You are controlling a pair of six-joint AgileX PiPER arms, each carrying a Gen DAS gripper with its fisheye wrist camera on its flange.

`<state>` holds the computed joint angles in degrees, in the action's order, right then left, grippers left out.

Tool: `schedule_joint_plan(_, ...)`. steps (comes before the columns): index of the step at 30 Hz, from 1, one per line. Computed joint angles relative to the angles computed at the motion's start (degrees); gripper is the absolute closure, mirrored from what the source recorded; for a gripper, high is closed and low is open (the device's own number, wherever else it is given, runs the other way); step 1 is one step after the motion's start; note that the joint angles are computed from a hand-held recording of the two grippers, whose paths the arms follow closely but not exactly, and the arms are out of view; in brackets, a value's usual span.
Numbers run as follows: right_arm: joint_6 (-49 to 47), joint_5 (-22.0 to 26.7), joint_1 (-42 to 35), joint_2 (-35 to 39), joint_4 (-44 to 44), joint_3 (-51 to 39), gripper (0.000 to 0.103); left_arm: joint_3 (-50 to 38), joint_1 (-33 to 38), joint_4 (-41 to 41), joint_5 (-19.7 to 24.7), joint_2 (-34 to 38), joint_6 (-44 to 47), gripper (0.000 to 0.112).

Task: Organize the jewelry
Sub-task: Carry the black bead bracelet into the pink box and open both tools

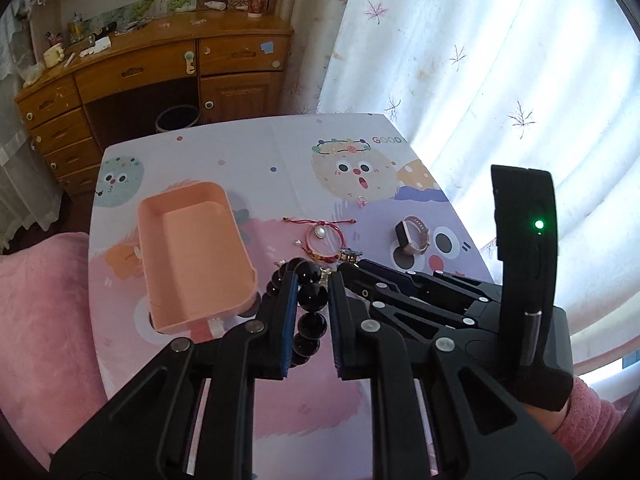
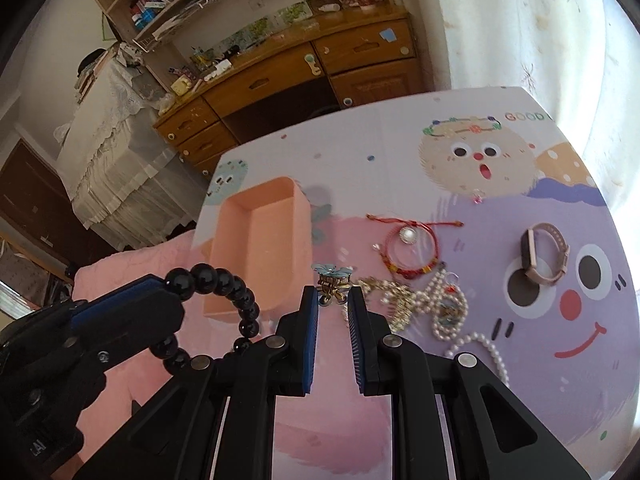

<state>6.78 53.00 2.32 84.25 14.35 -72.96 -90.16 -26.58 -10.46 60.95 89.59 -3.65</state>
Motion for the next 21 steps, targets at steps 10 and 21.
schedule_joint_plan(10,17.05,-10.83,18.56,9.00,-10.74,-7.65,0.088,-0.94,16.95,-8.33,-2.53,4.40,20.87,0.100)
schedule_joint_plan(21,24.73,-16.26,22.62,16.73,-16.89,-8.17,0.088,-3.51,23.29,-13.98,-7.56,14.77,27.19,0.100)
